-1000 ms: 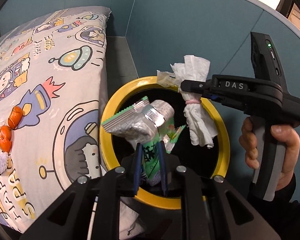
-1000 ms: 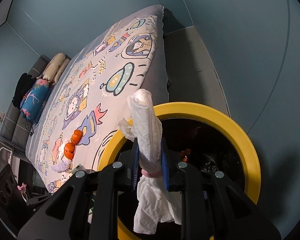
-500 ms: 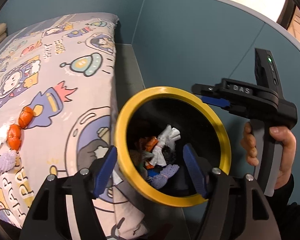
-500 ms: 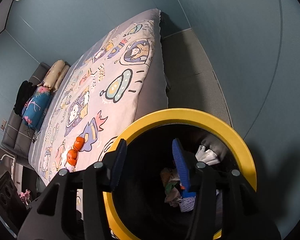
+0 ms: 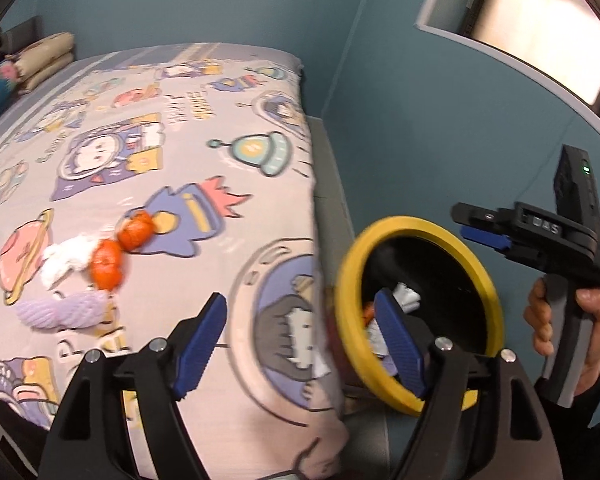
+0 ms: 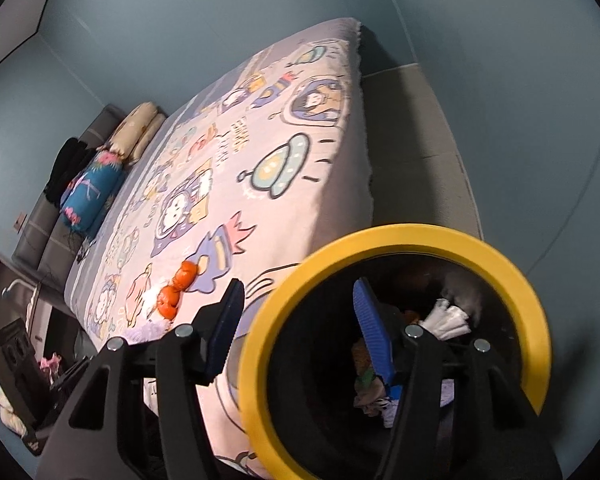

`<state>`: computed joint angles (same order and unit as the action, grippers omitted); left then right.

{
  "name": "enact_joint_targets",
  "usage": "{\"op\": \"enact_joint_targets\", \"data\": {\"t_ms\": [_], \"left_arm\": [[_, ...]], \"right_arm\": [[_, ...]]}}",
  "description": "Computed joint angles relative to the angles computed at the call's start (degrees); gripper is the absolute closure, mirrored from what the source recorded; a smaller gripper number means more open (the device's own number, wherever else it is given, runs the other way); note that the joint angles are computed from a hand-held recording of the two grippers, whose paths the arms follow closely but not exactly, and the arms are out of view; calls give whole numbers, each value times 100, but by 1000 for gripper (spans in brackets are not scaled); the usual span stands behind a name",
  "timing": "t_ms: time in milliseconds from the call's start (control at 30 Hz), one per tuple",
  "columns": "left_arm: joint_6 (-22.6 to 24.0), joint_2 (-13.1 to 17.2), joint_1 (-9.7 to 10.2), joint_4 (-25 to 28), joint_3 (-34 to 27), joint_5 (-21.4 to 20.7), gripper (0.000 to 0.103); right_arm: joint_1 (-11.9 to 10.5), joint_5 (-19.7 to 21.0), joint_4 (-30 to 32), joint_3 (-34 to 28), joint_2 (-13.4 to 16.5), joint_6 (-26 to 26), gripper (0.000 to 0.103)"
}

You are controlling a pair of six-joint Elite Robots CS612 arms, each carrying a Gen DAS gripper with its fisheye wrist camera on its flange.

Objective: Collect trash
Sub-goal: 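Move both open tools back toward the remaining trash on the bed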

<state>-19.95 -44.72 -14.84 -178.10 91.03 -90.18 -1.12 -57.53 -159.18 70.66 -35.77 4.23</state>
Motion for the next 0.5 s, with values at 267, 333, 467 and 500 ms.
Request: {"op": "enact_joint_targets", "data": {"t_ms": [267, 333, 467, 500], "left_arm": [[-225, -59, 194, -118, 205, 466, 30], [-289, -72, 246, -157, 257, 560, 30], [-499, -90, 381, -174, 344, 678, 30], [-535, -97, 405, -173, 368, 703, 30]], "right_arm": [[230, 148, 311, -213, 38, -474, 48], [302, 162, 429, -307, 69, -587, 48], [436, 189, 721, -524, 158, -784, 48], [476, 183, 811, -586, 185, -845, 48]]}}
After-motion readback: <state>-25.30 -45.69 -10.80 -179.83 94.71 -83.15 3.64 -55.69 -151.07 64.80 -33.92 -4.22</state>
